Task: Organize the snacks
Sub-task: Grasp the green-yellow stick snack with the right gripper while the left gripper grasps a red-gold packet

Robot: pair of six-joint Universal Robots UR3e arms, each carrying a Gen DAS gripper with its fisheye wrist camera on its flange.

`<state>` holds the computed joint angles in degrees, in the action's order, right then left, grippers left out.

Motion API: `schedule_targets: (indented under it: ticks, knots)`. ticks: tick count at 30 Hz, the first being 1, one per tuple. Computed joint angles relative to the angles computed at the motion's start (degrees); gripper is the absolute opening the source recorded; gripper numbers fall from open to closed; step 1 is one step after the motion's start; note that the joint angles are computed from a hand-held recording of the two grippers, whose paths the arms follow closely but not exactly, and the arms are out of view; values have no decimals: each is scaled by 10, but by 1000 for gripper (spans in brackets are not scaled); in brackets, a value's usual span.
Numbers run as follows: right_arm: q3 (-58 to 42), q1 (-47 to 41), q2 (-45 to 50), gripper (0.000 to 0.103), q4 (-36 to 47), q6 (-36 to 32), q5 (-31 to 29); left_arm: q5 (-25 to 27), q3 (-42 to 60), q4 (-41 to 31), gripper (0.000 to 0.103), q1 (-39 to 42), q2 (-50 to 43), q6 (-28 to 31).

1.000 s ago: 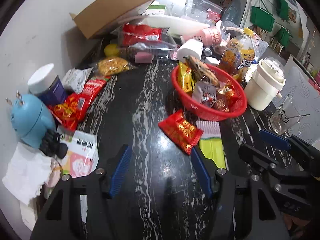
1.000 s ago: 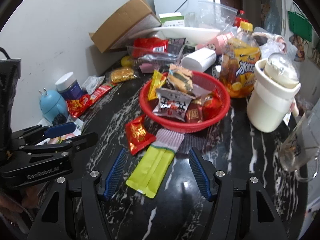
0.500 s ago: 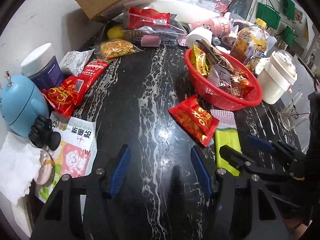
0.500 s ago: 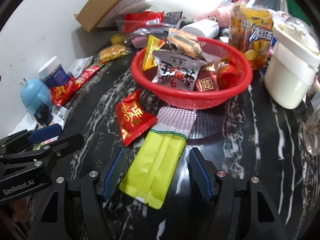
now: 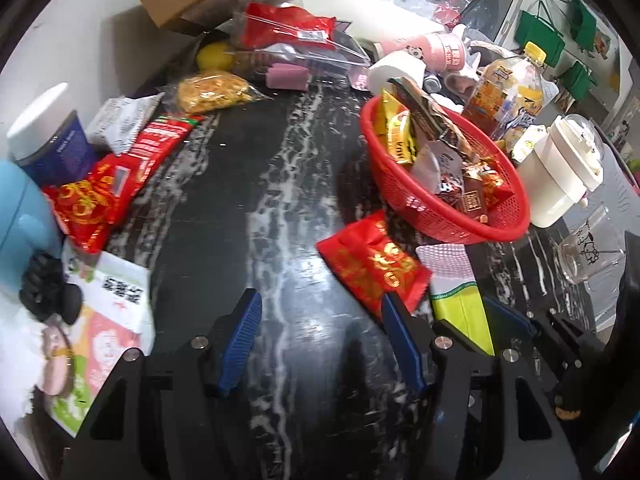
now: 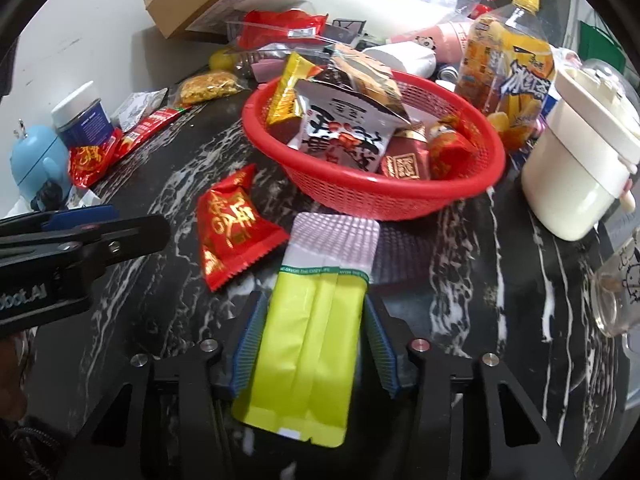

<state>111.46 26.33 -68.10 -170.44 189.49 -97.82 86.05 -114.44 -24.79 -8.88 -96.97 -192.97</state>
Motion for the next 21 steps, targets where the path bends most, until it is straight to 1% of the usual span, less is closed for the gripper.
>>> schedule_targets:
  ticks: [3, 8, 11, 17, 18, 21]
  knots:
    - [32, -17, -22, 47, -9, -3, 5, 9, 20, 2, 61, -14, -20, -12]
    - [93, -47, -57, 47, -40, -7, 14, 29, 79, -17, 61, -44, -68, -34]
    - [129, -64, -77, 47, -60, -12, 22, 58, 124, -32, 61, -67, -103, -54]
    - [152, -80, -91, 47, -76, -20, 34, 83, 192, -60, 61, -81, -152, -77]
    - [143, -75, -83, 47, -75, -17, 30, 89, 200, -65, 61, -82, -159, -78]
    - [148, -81, -84, 47, -81, -21, 35, 85, 208, -75, 61, -77, -168, -83]
